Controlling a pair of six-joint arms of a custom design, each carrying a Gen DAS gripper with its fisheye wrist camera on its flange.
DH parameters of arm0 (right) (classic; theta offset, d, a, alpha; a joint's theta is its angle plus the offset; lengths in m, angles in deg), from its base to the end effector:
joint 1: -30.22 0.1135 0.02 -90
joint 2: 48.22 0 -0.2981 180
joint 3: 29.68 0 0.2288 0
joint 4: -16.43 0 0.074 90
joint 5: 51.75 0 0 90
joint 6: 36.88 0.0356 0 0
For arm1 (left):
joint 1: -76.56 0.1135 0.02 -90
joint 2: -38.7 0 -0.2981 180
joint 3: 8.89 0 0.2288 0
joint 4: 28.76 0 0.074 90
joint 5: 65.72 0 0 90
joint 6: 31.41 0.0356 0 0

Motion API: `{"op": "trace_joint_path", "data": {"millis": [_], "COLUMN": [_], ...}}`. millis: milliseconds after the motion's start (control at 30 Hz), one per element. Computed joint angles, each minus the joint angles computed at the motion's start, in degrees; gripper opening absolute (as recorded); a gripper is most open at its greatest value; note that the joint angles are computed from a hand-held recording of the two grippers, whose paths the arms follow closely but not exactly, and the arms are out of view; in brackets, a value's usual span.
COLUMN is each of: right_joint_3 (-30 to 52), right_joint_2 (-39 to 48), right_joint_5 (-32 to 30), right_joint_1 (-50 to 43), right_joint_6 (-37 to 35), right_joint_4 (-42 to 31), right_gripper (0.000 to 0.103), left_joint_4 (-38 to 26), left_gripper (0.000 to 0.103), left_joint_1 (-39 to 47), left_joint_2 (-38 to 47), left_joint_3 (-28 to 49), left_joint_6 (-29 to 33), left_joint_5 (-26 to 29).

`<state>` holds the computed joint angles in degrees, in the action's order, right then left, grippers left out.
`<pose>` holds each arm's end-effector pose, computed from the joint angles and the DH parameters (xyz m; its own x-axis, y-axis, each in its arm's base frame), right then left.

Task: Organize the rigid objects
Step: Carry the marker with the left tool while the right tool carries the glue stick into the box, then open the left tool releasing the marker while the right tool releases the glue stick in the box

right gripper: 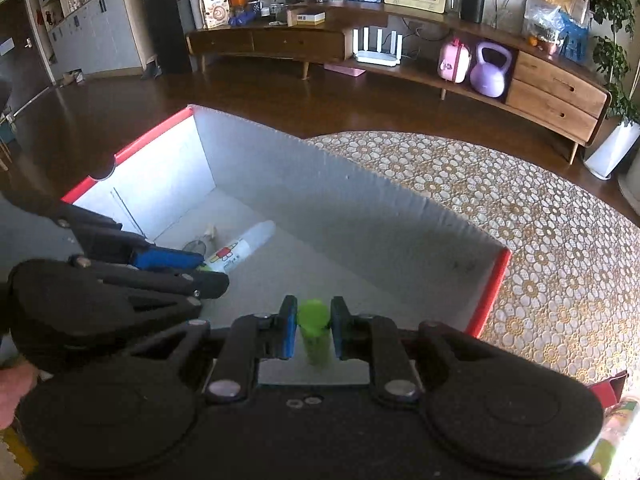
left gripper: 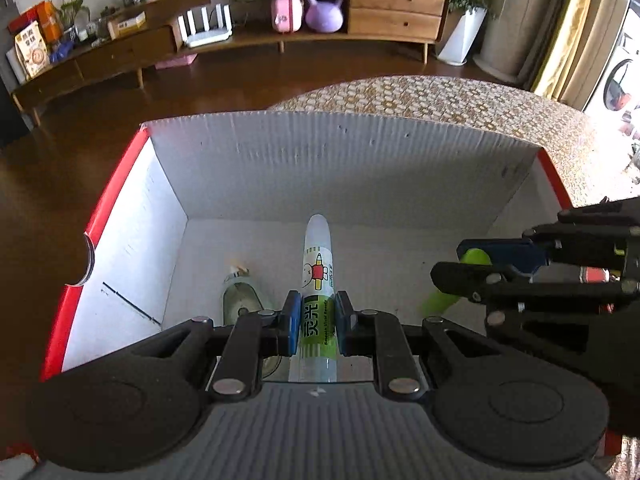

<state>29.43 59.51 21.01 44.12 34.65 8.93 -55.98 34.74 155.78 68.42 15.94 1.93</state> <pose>0.3103 0.0877 0.1361 -0.6409 -0.4703 -0.6067 -0.6250 0.7785 0.0568 0.2873 -0.2389 0.1341 -0.8473 -0.0827 -0.5246 -0.0926 0.9957 -0.0074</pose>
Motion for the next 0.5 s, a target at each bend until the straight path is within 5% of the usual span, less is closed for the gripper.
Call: {"op": "trace_joint_path", "data": {"millis": [200,500], "right_joint_3": [-1.0,-2.3], "right_joint_2": [-1.5,-4.7], "right_joint_5": [-1.6,-2.6], "right_joint_1": [-1.3,-2.0], "right_joint_6": [-0.8,-1.3], "right_joint_4": [-0.3,-2.2], "right_gripper": [0.023,0.034], "left_joint_4": [-5.2,-7.3], "left_gripper": [0.018,0.018], "left_joint_1": [2.1,1.1], "left_joint_2": [1.6,0.7], "left_joint_3": [3.5,3.8], "left_joint_6": [0.7,-1.2], "left_joint_5": [6.1,5.3]}}
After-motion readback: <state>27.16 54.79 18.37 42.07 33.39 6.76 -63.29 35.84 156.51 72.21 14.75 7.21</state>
